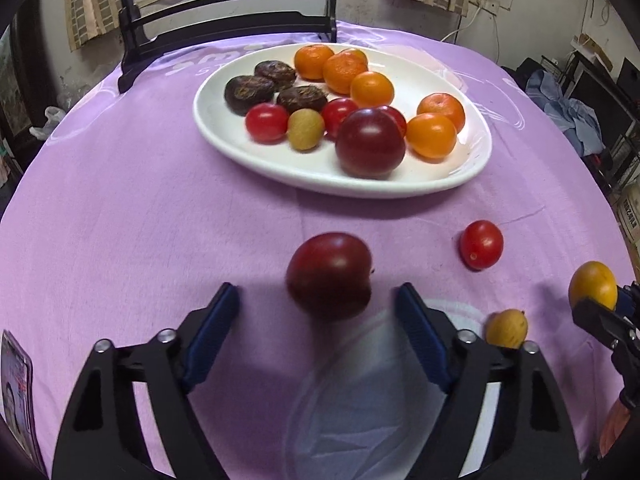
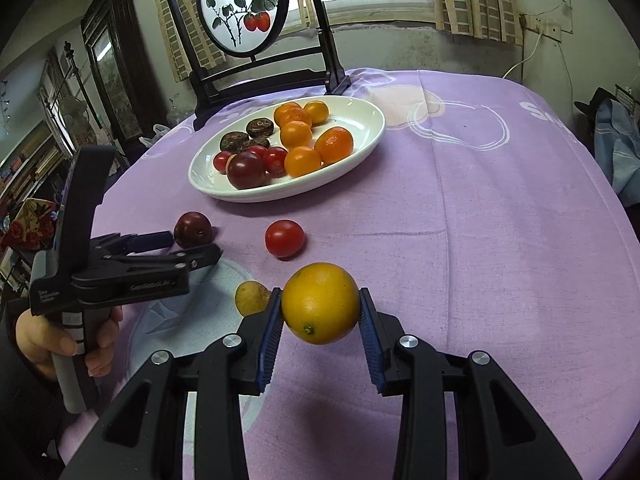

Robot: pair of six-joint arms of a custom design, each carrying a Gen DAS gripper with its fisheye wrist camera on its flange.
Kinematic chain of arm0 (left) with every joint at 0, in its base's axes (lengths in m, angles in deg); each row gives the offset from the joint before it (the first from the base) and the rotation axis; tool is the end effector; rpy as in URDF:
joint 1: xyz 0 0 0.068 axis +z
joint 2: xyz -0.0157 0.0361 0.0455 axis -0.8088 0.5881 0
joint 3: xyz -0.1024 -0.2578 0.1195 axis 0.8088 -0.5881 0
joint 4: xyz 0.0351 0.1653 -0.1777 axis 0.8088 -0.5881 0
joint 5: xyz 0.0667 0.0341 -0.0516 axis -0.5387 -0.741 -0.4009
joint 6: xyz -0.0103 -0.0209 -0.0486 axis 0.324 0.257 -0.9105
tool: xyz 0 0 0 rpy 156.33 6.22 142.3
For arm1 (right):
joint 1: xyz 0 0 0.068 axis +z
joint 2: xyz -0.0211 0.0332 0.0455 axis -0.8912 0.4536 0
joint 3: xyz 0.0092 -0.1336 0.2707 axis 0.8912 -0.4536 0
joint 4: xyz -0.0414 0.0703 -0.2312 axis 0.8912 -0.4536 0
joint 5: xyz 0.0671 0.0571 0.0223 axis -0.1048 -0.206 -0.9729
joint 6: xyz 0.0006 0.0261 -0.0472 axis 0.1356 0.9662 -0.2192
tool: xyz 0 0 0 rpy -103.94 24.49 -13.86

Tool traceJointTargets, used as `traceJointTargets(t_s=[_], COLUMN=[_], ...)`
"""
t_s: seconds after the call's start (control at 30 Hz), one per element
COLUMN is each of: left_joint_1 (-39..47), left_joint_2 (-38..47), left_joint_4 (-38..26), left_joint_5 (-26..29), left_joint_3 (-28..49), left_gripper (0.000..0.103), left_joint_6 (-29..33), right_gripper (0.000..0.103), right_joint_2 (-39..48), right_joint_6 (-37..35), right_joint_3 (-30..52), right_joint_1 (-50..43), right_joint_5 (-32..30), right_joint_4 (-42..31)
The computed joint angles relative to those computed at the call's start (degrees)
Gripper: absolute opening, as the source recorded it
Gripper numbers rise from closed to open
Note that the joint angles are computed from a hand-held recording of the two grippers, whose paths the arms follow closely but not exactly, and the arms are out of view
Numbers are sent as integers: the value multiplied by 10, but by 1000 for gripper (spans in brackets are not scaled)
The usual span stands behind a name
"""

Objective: Organize fruits
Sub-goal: 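Grasp a yellow tomato with the right tool while the left tool grasps a dark red tomato, then carry the yellow and dark red tomatoes over the plate and open both tools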

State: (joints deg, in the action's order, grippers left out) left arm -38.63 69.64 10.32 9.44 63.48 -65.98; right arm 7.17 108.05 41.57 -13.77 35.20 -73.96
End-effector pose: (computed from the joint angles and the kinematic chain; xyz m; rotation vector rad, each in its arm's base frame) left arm 0.2179 0.0498 0.1180 0.2632 2.5812 -0.1289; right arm 0.1199 0.1234 0.1442 -0.1021 2.4643 0.3149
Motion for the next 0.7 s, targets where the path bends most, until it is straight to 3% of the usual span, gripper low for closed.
traceJointTargets(t_s=[0.03,0.1,0.33,0.57,0.7], left_joint_1=[-6,0,36,83,88], left_joint_2=[0,-3,-16,-140,-166], left_joint_4=[1,-4,-66,-164,-211], left_joint_5=[-1,20,63,107,125], left_joint_3=[3,10,27,10,49], left_gripper=[69,38,37,37,37], left_joint_6=[-6,-14,5,88,88], right_gripper=[38,38,38,38,38], right_joint_2=[-1,-4,-15,19,15], right_joint_6=[-1,-1,0,21,10], right_joint_3=[-1,-3,0,21,50], right_joint_1=[-1,-3,20,68,97], right_joint_5=[1,4,26,72,102], right_joint_4=[0,-2,-11,-24,-48])
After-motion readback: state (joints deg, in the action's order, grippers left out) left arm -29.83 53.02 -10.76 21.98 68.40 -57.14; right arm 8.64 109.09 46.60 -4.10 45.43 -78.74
